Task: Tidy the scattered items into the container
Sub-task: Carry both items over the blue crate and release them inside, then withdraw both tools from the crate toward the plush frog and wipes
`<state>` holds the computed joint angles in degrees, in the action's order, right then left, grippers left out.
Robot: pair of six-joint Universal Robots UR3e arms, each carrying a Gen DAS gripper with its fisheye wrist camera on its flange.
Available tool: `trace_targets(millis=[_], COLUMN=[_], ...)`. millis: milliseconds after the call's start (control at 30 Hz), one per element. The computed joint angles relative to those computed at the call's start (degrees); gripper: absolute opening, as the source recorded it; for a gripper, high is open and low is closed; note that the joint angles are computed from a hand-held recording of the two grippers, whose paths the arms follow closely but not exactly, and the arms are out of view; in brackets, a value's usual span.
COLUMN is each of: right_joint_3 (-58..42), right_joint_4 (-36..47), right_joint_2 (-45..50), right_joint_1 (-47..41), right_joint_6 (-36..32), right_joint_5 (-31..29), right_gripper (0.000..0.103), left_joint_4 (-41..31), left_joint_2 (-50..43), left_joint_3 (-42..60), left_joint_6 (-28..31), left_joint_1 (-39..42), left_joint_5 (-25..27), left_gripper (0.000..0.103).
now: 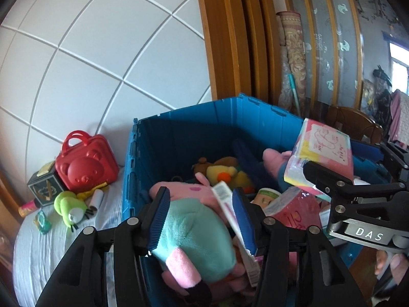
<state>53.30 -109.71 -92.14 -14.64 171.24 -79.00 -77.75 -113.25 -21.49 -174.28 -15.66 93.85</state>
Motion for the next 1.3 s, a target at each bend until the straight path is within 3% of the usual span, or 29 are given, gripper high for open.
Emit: trace_targets(millis=[67,167,233,567,833,1000,1100,1200,1300], right_joint_3=[0.04,0.02,0.35,3.14,1.23,-3.09,-8.86,-19.14,-36.02], right_joint_4=[-0.21,-0.52,-0.70,-0.90,-0.56,-0.58,0.67,4.08,10.43], right_joint_2=[-0.23,-0.58,-1.06,-6.05,-4.09,0.13,5.14,13.04,24.64], right_joint_1=[-0.26,-0.78,-1.45,-5.01,5.60,18.10,27.28,36.87,45.79], right_joint_6=[0.03,0.33,0.59,2.18,4.72,9.99,13.92,17.75,21.21], right_joint_5=[0.18,0.25,0.57,3.61,-4.64,-15.61,-23.48,-31.19,-38.16], right_gripper=[0.091,0.097,0.102,0.103,0.103,0.103,0.103,0.103,0.103], left_joint_4=[0.01,1.22,2.17,6.88,9.42,8.78,5.16,-3.43,-19.33], left_joint_2=[0.13,1.37,2.32,10.77,21.26,30.53,37.03,43.33,47.22], left_joint_3=[-0.28,-2.77,-4.50,-17.39,-30.08,-38.90,-43.39,-45.94,-44.47], left_joint_6=[-0.19,-0.26,-0.39,0.24,1.82,6.81,12.65,22.04,36.72], left_joint_1=[0.00,0.07,0.18,2.21,8.72,19.79,31.82,48.24,66.24], left_joint_5=[-0.23,-0.47,-0.50,-2.34,-7.38,-16.39,-25.99,-38.56,-50.31], left_gripper=[0.055,0.067,0.083,0.085,0.085,0.085,0.085,0.085,0.086])
